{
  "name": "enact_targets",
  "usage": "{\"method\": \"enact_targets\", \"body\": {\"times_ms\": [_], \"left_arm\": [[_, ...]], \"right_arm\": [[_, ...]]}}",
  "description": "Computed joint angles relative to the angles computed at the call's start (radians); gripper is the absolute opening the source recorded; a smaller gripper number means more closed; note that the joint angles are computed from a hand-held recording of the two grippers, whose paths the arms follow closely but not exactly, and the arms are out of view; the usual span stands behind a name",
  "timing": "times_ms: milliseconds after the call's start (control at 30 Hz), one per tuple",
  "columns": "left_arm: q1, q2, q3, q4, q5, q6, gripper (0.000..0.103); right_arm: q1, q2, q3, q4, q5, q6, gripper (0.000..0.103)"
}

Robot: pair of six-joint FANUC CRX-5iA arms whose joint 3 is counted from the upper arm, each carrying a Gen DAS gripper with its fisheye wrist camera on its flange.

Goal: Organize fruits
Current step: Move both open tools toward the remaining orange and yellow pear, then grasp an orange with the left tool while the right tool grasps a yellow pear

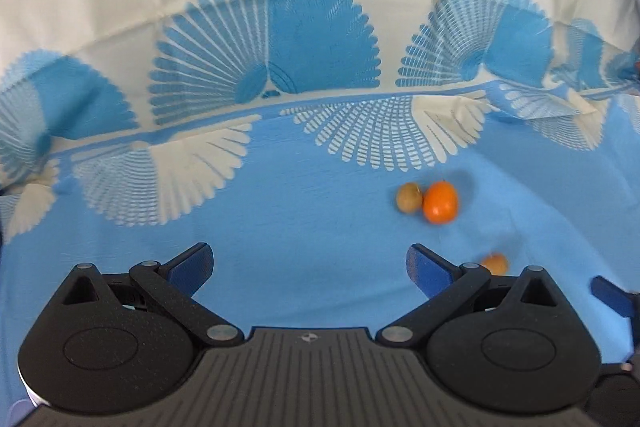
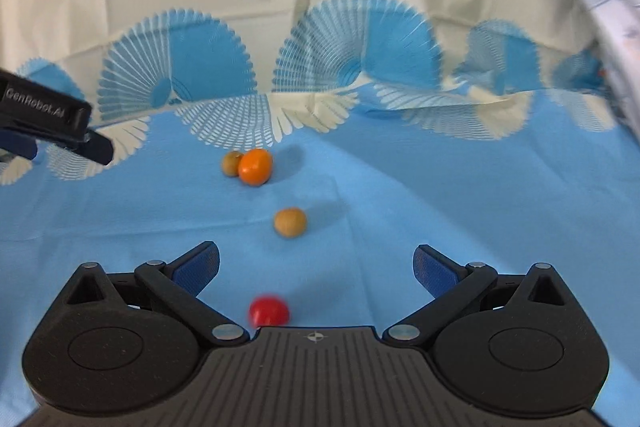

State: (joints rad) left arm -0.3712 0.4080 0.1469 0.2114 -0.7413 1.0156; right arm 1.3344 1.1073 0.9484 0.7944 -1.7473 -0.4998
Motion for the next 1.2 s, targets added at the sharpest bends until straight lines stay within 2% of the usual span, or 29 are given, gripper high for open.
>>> {"method": "enact_targets", "body": {"times_ms": [67,133,167,200,267,400,467,533,567,600,633,667,767,900,967,1100,1167,1200], "left_arm": [[-0.016,0.047,0.052,-0.030,-0.022,0.049,0.103],[-0.028,0.077,0.080,-0.049,-0.030,0.070,0.103],[-0.036,0.089,0.091,-0.059,-0.030,0.080,0.103],[-0.043,0.101,0.102,-0.061,-0.033,0.085,0.103],[-0.055,0.119,0.109,-0.033,-0.042,0.075,0.103],[-0.095,0.164,0.146,0.004,-0.064,0.112,0.103],[-0.121,0.206,0.206,-0.022,-0.102,0.195,0.103],[-0.139,0.260,0.281,-0.039,-0.166,0.273,0.100],[-0.144,0.286,0.320,-0.049,-0.204,0.310,0.084],[-0.150,0.311,0.361,-0.070,-0.243,0.354,0.075],[-0.157,0.307,0.361,-0.096,-0.231,0.386,0.068],[-0.153,0.290,0.332,-0.082,-0.199,0.379,0.061],[-0.130,0.261,0.280,-0.016,-0.202,0.313,0.060],[-0.080,0.175,0.150,0.041,-0.186,0.230,0.058],[-0.040,0.112,0.057,0.109,-0.175,0.138,0.033],[0.016,0.025,-0.034,0.112,-0.204,0.087,0.031],[0.030,0.009,-0.051,0.090,-0.203,0.088,0.031],[0.047,0.007,-0.053,0.105,-0.227,0.074,0.031]], "right_arm": [[-0.031,-0.081,-0.171,-0.024,0.108,-0.032,0.099],[-0.053,-0.111,-0.251,-0.031,0.175,-0.045,0.095],[-0.061,-0.118,-0.277,-0.032,0.200,-0.052,0.085],[-0.065,-0.119,-0.294,-0.029,0.214,-0.058,0.053],[-0.061,-0.077,-0.246,-0.012,0.145,-0.029,0.029],[-0.027,-0.099,-0.290,-0.049,0.077,-0.146,0.029],[-0.005,-0.146,-0.376,-0.060,0.101,-0.234,0.029],[0.009,-0.163,-0.407,-0.068,0.105,-0.256,0.029],[0.012,-0.168,-0.415,-0.068,0.107,-0.258,0.029],[0.014,-0.172,-0.422,-0.069,0.110,-0.263,0.029],[0.016,-0.177,-0.429,-0.068,0.114,-0.269,0.029],[0.017,-0.179,-0.434,-0.067,0.118,-0.275,0.029],[0.023,-0.182,-0.433,-0.071,0.117,-0.294,0.029],[0.035,-0.172,-0.400,-0.074,0.105,-0.315,0.029],[0.047,-0.154,-0.358,-0.069,0.081,-0.315,0.029],[0.075,-0.088,-0.214,-0.061,0.007,-0.281,0.029],[0.082,-0.047,-0.128,-0.068,-0.027,-0.251,0.029],[0.085,-0.030,-0.092,-0.077,-0.038,-0.242,0.029]]}}
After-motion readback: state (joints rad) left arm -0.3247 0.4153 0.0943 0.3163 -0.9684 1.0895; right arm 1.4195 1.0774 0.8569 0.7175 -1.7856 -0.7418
